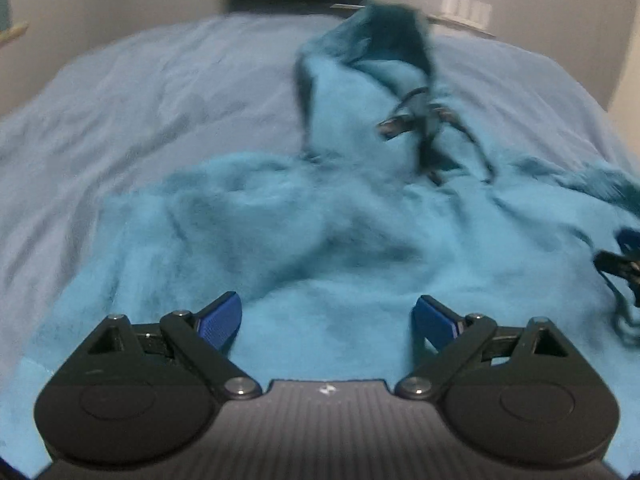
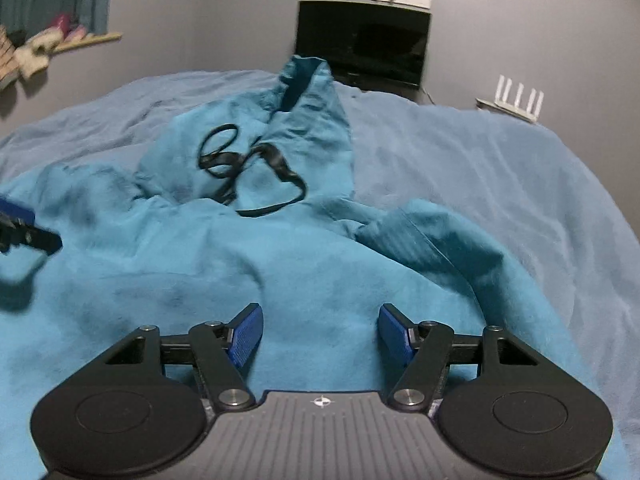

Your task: Fold large clothes

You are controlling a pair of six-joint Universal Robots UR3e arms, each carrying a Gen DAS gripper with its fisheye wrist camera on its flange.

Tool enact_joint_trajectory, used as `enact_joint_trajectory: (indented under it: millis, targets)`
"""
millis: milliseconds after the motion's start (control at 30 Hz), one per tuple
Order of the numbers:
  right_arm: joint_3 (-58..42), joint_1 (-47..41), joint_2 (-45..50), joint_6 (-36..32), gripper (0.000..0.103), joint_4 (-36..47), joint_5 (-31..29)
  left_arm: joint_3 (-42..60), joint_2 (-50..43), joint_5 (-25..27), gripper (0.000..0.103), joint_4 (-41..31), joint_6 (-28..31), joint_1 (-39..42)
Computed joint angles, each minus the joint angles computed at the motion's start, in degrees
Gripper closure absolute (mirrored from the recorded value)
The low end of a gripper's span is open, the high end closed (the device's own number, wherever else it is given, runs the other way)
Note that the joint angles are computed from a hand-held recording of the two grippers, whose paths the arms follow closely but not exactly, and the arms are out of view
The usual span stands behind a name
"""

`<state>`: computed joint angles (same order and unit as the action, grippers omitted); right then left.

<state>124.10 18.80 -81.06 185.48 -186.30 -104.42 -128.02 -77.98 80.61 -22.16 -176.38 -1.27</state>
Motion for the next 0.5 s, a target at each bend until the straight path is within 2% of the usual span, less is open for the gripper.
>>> enact_joint_trajectory:
  millis: [100,233,300,367,433,500]
  targets:
    - [1.65,-2.81,3.5,0.02,0.036,-7.99,1.35,-4.69,-2.34,-4.53,0.007,9.75,1.1,4.21]
    - [2.28,-4.79,5.18,2.02,0.037,-12.7,2.63,-5.82,-6.03,0.04,0.005,16.72,3.68,0.62]
    - [2.7,-4.71,4.49,0.93,0.037,-16.14,3.49,-6.12,-5.04,1.05,0.005,17.37,4.02,-0.35]
    - [1.52,-5.68,2.85,1.21,0.037,-15.84,7.35,-7.21,-4.34,-0.83,0.005,20.84,3.7,0.36]
    - [-3.55,-6.05,2.84,0.8,0.037,-10.99,9.28,-7.37,-5.17,-0.57,0.005,23.9,1.88,0.07]
    - [-12.36,-6.55,5.73,1.05,0.037,-3.77,10.43,-5.94,-5.61,-0.64,0.005,20.12,0.47,0.11]
